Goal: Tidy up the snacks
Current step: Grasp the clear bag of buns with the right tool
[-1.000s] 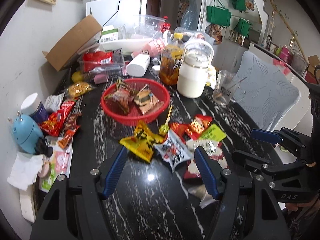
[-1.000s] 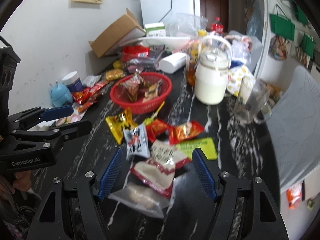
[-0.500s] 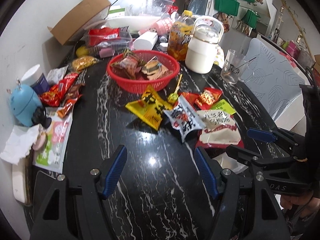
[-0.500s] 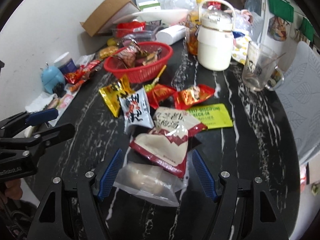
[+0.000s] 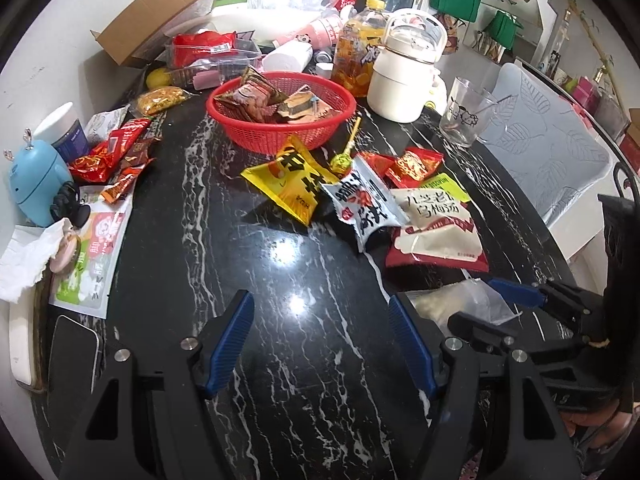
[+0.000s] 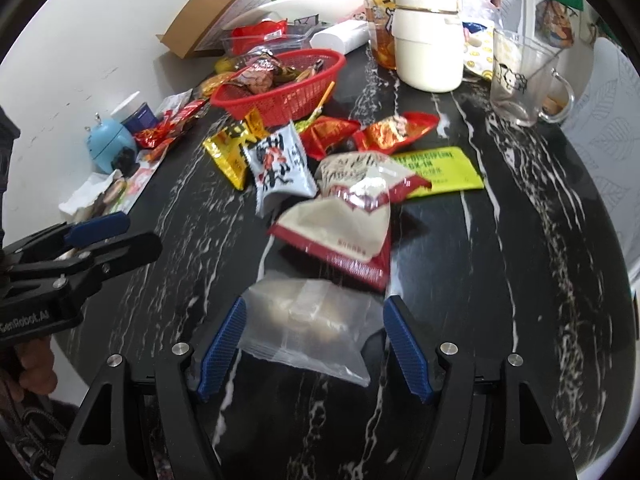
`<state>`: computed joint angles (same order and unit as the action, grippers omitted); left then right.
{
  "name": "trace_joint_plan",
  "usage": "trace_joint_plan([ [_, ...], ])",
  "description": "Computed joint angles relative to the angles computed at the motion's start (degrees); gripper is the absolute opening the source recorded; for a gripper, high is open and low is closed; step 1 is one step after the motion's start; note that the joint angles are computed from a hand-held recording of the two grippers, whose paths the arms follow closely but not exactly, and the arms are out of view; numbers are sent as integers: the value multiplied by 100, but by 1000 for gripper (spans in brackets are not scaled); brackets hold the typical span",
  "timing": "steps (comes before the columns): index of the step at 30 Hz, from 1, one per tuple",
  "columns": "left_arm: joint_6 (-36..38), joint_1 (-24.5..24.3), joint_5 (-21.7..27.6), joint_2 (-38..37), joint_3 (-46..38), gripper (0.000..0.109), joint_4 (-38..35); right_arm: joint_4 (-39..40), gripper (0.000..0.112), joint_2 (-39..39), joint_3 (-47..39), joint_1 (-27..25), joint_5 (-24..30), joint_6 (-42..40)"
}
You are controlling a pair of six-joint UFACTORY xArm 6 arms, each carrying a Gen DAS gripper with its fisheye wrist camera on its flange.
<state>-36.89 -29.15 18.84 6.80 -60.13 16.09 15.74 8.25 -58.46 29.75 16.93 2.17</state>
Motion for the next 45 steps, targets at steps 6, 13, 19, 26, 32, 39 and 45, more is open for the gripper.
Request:
trace_joint_plan([
  [6, 63, -76, -20, 7, 26, 69, -89, 596, 70, -183, 326, 92, -151, -384],
  [13, -323, -41, -29, -78, 118, 69, 277, 623, 74, -265, 313, 65, -56, -259],
  [19, -842, 69, 45, -149, 189, 69, 753, 1074, 79, -27, -62, 16, 210, -349],
  [26, -1006, 184, 55, -182, 254, 69, 781, 311, 84, 302, -545, -30, 460, 298],
  [32, -1053, 223, 117, -133, 214, 69, 806, -343, 85, 634, -942, -102, 885, 883],
  [39, -827, 185, 191, 29, 50, 69, 595, -869, 85, 533, -700, -57, 884, 944],
  [45, -645, 92, 152, 170, -133, 69, 484, -1025, 74, 208, -196, -21, 452, 811],
])
